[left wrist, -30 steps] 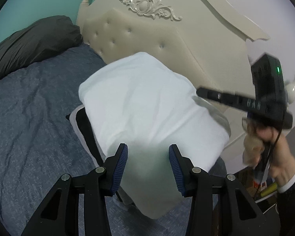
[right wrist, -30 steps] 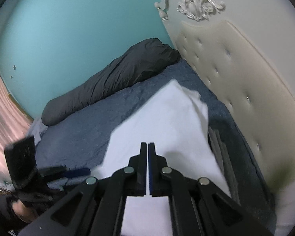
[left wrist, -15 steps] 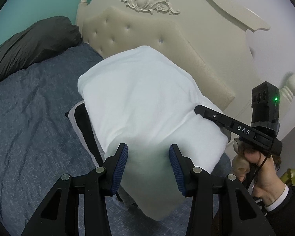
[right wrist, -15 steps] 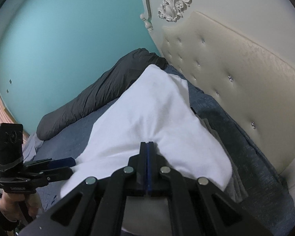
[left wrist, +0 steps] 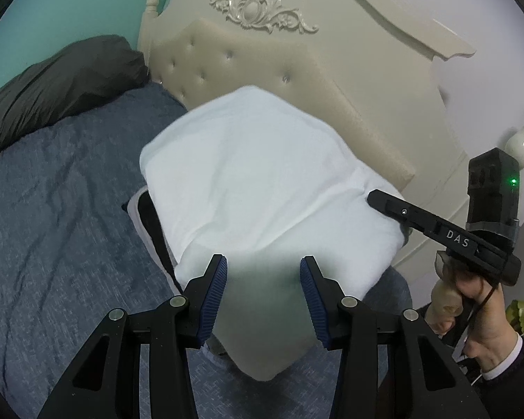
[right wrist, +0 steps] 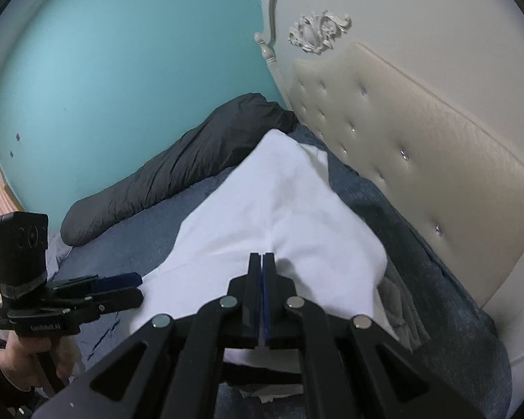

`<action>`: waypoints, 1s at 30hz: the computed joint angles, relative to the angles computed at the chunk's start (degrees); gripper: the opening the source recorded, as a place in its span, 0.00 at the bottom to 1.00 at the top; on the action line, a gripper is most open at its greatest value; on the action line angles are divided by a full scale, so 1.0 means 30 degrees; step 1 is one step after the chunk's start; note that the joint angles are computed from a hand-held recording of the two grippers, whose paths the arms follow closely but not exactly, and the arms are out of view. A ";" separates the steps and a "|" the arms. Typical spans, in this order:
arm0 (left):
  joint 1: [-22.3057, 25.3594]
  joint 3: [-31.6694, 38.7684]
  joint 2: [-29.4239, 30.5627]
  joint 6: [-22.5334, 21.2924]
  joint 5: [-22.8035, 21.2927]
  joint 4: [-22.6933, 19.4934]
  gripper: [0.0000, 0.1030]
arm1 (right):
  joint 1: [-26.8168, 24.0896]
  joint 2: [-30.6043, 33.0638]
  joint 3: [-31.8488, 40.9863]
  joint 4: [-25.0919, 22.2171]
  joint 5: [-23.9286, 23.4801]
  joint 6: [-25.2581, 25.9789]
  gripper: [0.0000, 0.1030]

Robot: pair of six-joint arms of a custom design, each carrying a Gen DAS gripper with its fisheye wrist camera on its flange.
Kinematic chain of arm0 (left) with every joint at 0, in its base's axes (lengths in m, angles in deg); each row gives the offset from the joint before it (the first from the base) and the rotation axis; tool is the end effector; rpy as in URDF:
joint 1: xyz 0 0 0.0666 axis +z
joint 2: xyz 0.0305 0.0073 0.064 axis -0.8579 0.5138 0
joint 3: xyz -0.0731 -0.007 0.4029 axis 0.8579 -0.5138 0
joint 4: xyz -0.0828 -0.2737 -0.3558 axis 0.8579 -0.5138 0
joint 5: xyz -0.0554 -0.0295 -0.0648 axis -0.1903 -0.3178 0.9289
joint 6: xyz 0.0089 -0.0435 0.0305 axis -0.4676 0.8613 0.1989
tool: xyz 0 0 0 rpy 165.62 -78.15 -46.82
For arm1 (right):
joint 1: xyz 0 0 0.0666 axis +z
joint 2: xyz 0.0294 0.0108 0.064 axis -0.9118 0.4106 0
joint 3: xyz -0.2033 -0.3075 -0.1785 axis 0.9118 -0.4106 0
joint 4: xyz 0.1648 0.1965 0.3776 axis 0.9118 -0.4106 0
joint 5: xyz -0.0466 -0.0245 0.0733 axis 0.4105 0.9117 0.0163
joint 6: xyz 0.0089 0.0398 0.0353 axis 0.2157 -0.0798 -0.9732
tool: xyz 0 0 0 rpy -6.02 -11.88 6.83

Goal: Fold clothes

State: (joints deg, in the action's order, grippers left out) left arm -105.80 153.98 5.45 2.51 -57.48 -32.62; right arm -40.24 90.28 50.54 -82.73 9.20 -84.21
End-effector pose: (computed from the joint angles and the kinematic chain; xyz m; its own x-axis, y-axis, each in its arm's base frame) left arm 0.3561 -0.3789 0.6206 -0.7189 0.1680 -0.6745 0.4765 0.8256 -0.3022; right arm 0.3326 0.1612 0.5704 -0.6314 0.1616 -0.7584 -0.2419 0.8882 0.3907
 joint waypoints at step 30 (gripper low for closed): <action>0.0829 -0.0595 -0.2771 0.0218 -0.0532 -0.1019 0.47 | 0.3796 0.0464 0.2154 -0.1715 0.4540 -0.1339 0.01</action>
